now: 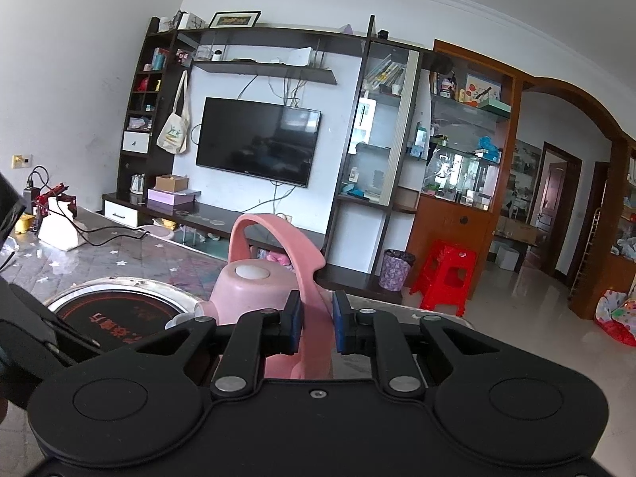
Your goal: Clean container
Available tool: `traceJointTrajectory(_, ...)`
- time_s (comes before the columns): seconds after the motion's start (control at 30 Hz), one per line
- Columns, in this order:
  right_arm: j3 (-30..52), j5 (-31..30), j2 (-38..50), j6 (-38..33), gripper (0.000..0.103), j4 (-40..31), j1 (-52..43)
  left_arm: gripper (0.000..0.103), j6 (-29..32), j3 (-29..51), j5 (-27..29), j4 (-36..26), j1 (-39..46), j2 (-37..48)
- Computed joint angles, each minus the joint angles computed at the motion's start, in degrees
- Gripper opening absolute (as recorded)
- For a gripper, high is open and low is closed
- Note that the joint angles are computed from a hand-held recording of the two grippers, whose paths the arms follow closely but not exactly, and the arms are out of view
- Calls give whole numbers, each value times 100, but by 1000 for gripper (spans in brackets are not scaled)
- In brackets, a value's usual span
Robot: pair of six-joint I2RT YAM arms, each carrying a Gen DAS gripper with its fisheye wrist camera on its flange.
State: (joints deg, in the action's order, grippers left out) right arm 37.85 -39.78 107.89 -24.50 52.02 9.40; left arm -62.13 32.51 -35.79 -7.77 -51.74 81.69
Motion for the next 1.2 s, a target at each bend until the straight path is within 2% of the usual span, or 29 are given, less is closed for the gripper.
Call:
traceJointTrajectory(0.07,210,-35,-10,-6,17,-229,-35,32,-14,-61,87,119,36,69)
traceJointTrajectory(0.23,198,-34,0,8,17,-198,-25,32,-147,-193,259,164,139,90)
traceJointTrajectory(0.5,64,8,46,42,17,6,32,32,-60,32,-424,-738,-44,-719)
traceJointTrajectory(0.7,85,2,1,47,17,-76,35,32,296,318,-649,-1188,8,-859)
traceJointTrajectory(0.8,126,11,17,58,18,-106,42,32,429,326,-550,-1099,63,-799)
traceJointTrajectory(1.2,162,169,149,59,17,94,95,32,451,-72,-16,120,147,-182)
